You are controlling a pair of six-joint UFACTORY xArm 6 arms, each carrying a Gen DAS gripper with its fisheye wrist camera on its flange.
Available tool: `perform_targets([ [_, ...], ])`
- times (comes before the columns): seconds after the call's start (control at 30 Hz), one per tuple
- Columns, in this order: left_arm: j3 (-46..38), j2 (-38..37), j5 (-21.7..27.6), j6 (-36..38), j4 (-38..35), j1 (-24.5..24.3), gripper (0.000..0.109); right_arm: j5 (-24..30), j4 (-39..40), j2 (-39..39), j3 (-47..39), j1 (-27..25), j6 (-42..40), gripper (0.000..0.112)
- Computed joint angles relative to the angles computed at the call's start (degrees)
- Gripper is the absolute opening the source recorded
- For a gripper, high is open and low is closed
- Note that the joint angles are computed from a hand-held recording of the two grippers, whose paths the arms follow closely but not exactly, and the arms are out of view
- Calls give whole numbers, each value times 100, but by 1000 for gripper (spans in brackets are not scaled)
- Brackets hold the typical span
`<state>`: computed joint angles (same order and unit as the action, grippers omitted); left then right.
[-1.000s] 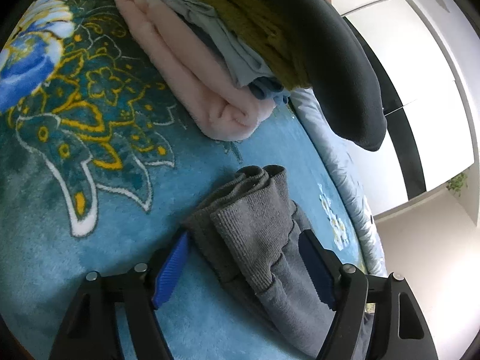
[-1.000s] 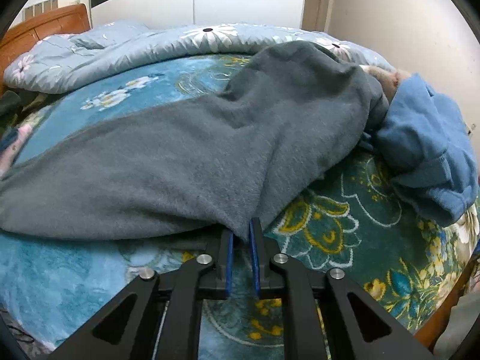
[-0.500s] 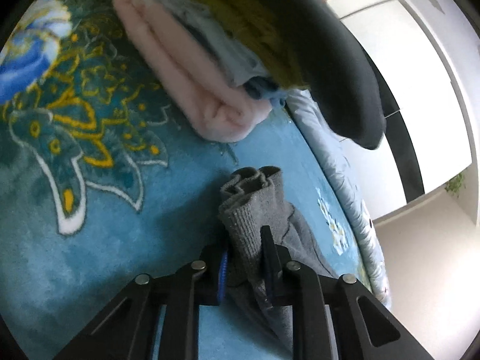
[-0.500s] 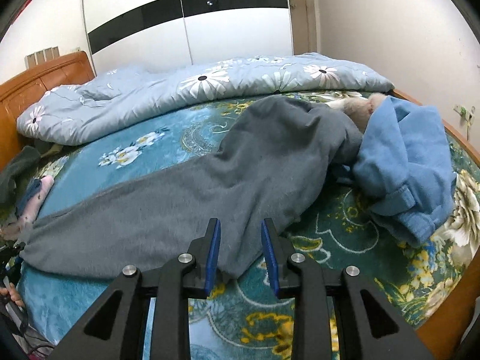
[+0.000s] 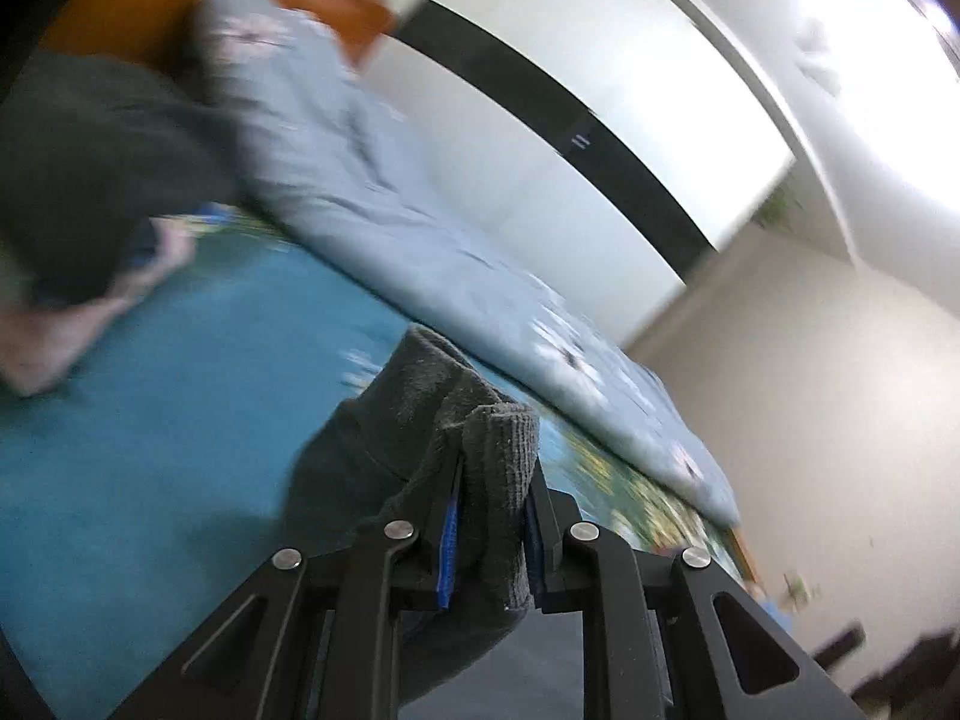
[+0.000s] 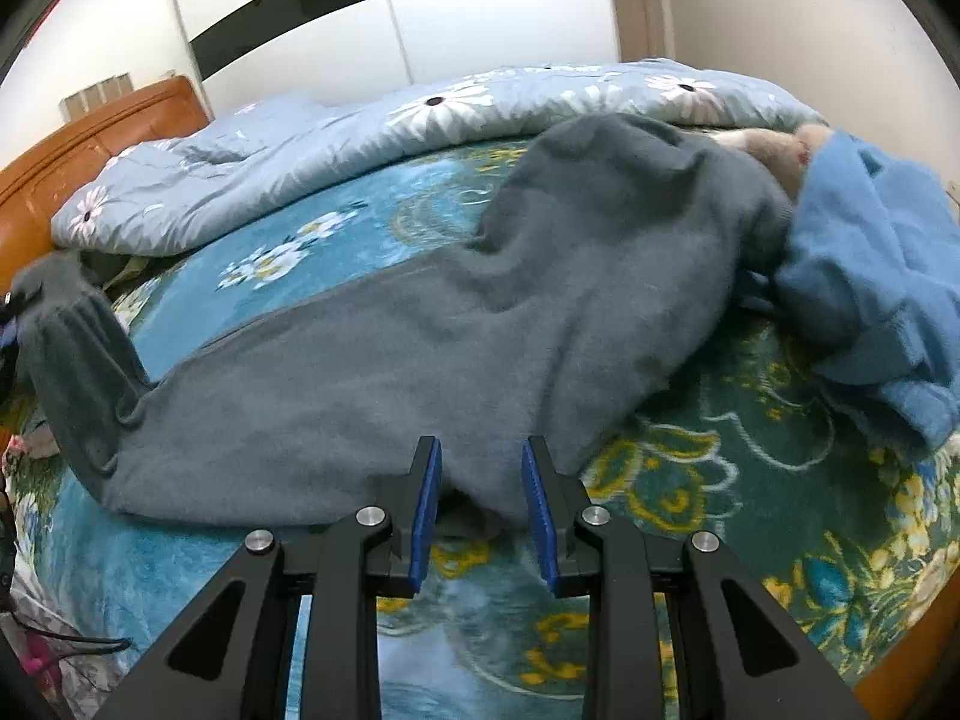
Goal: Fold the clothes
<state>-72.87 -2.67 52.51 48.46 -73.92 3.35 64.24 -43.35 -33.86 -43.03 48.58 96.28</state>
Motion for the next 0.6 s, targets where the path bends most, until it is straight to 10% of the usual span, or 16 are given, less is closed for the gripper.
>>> perform_targets([
  [0.27, 272, -239, -144, -604, 828, -1556, 19, 442, 110, -598, 409, 41, 220, 29],
  [0.6, 572, 4, 12, -1577, 2167, -2112, 21, 540, 300, -883, 659, -12, 273, 29],
])
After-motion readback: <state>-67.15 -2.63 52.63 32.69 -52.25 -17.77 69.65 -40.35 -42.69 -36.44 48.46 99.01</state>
